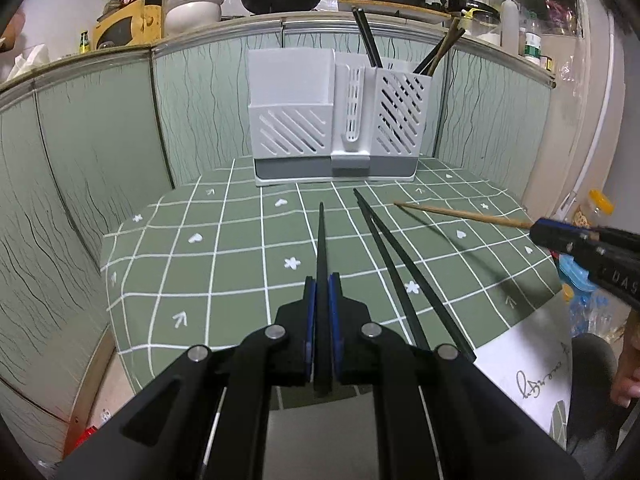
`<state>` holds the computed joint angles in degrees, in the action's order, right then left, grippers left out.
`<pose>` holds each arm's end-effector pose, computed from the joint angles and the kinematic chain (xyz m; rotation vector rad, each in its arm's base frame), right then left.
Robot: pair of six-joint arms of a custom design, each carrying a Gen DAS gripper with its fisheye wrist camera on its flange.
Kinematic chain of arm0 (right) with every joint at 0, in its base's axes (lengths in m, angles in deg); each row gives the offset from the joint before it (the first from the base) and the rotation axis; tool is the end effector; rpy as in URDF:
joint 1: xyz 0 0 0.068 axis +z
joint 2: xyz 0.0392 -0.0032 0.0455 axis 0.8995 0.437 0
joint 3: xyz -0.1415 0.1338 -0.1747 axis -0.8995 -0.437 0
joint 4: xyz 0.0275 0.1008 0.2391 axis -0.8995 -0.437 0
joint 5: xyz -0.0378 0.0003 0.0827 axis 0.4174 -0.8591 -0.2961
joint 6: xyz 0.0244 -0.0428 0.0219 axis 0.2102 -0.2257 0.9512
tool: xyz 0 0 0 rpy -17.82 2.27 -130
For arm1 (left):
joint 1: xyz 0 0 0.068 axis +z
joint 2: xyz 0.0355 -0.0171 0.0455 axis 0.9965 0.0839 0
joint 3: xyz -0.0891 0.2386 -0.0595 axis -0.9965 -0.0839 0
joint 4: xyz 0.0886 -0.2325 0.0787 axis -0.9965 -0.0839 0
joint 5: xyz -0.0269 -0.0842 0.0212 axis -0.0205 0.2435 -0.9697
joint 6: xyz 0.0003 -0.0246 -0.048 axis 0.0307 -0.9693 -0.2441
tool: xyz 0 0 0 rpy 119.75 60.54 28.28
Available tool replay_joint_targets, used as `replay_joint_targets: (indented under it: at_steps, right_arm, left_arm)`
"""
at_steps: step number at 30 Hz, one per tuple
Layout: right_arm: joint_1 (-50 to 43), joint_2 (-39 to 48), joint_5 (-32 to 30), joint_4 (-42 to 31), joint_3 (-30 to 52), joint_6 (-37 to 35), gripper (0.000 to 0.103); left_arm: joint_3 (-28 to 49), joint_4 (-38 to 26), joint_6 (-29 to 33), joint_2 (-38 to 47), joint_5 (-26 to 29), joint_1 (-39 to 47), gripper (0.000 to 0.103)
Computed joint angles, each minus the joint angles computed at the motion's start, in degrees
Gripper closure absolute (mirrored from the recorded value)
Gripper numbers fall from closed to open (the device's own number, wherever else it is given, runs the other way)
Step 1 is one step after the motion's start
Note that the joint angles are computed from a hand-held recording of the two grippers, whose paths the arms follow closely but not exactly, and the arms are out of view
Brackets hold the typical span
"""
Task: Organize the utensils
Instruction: 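Lift both held chopsticks and carry them above the white holder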
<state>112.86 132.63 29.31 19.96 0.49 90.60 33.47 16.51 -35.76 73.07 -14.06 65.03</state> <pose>0.2267 0.2365 0.1962 -0.2485 2.1848 0.2395 0.2021 -0.0667 0.1731 0.1098 2.2045 -0.0659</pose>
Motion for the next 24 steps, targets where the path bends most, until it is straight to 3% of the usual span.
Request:
replay_joint_targets:
  at_steps: [13, 24]
  right_arm:
    - [-0.3, -5.05, 1.34, -3.56, 4.28, -3.45, 0.096]
    - [-0.43, -6.26, 1.0, -5.75, 8.74, -5.71, 0.096]
  left_arm:
    - [8.41, -10.72, 3.6, -6.6, 3.13, 2.81, 0.095]
    - [15.46, -15.26, 5.53, -7.54, 3.8, 1.98, 0.095]
